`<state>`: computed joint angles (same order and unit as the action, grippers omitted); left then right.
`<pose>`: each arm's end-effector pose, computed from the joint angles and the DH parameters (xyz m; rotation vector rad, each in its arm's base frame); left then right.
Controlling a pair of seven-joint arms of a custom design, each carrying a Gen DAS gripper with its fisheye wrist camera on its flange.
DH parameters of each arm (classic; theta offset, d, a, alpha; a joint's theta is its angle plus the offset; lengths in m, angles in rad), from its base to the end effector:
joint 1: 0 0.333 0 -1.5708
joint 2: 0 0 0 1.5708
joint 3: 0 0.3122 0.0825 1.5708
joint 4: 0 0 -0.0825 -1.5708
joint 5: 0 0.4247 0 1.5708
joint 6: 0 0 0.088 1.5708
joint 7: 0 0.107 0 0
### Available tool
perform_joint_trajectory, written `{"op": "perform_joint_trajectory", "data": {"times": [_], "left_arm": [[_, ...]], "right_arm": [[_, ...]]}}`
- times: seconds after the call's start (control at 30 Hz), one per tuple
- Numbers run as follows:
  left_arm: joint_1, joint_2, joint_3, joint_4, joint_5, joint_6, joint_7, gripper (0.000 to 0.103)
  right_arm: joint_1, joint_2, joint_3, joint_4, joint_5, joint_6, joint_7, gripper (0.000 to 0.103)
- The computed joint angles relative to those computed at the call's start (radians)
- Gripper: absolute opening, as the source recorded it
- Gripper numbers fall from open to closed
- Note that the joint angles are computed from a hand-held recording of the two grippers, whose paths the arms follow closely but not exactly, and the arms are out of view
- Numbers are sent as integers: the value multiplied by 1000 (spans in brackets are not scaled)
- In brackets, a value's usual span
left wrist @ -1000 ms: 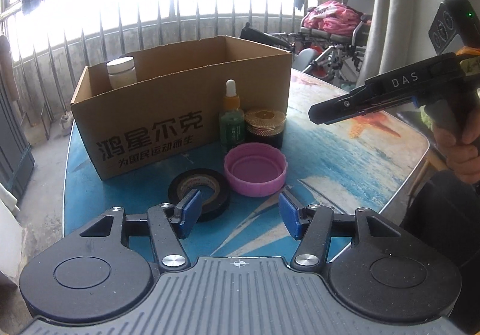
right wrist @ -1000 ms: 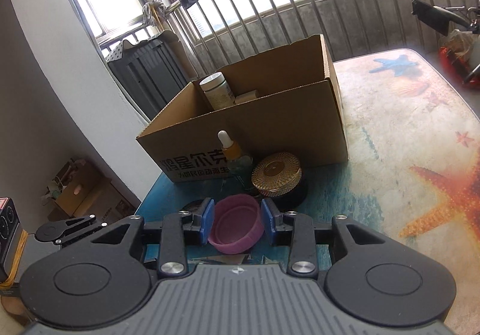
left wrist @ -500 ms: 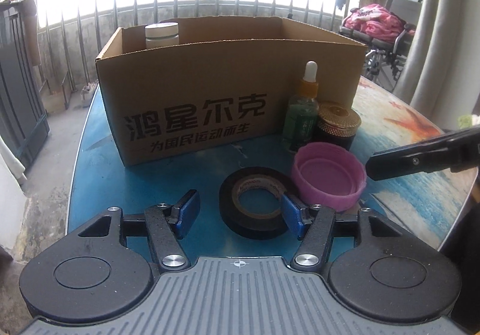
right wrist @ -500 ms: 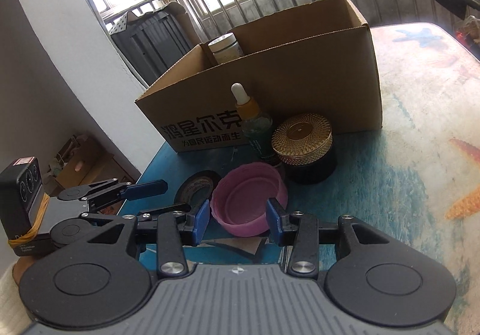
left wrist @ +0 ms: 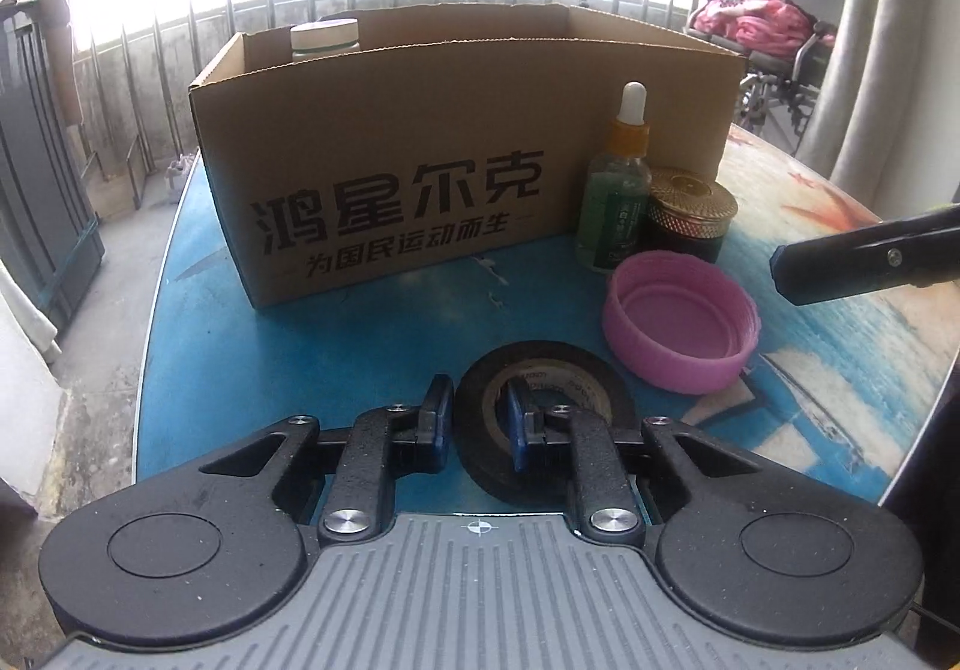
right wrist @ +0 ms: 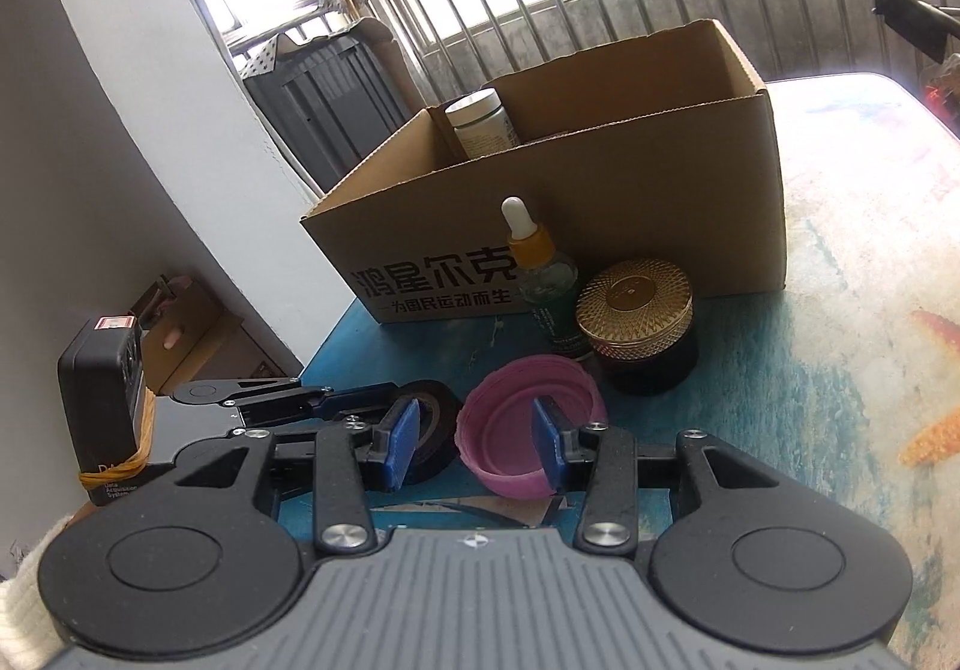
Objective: Organize rigid objects
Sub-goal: 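Position the left gripper at the black tape roll while the right gripper closes in on it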
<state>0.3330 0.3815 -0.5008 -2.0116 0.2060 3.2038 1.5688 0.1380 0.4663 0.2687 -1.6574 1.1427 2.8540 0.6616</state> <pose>0.6703 -0.1076 0.3581 -1.5075 1.9702 -0.9447 0.7064 0.2223 0.3785 -1.6983 1.3437 -0.1351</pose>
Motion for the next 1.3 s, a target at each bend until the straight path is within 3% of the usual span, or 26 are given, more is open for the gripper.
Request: {"op": "perform_joint_trajectory", "data": {"times": [0.07, 0.13, 0.2, 0.33, 0.57, 0.8, 0.93, 1.03, 1.2, 1.27, 1.3], "left_arm": [[46, -32, -44, -48, -11, 4, 0, 17], [137, -46, -137, -86, -29, 8, 9, 17], [183, -59, -186, -113, -34, 13, 8, 17], [207, -83, -210, -153, -6, 35, -19, 17], [299, -95, -289, -193, 87, 51, -74, 17], [312, -119, -287, -212, 161, 52, -150, 20], [247, -146, -213, -225, 171, 66, -173, 26], [284, -132, -240, -227, 211, 82, -183, 25], [400, -76, -333, -222, 319, 116, -226, 21], [372, -84, -302, -220, 342, 124, -238, 18], [377, -82, -304, -217, 360, 121, -246, 18]], "right_arm": [[-8, -17, 13, -18, 21, -12, -27, 44], [-12, -40, 21, -42, 54, -28, -61, 44], [-13, -60, 19, -62, 82, -71, -81, 44], [27, -66, -18, -82, 64, -135, -18, 44], [93, -38, -54, -86, -91, -88, 139, 44], [119, -24, -57, -85, -255, -44, 215, 43], [143, -20, -69, -85, -370, -19, 257, 43], [170, -20, -80, -97, -467, 21, 277, 43], [119, -14, -14, -104, -457, 43, 199, 34], [113, -14, -5, -100, -451, 26, 194, 23], [130, -15, -20, -103, -466, 38, 214, 23]]}}
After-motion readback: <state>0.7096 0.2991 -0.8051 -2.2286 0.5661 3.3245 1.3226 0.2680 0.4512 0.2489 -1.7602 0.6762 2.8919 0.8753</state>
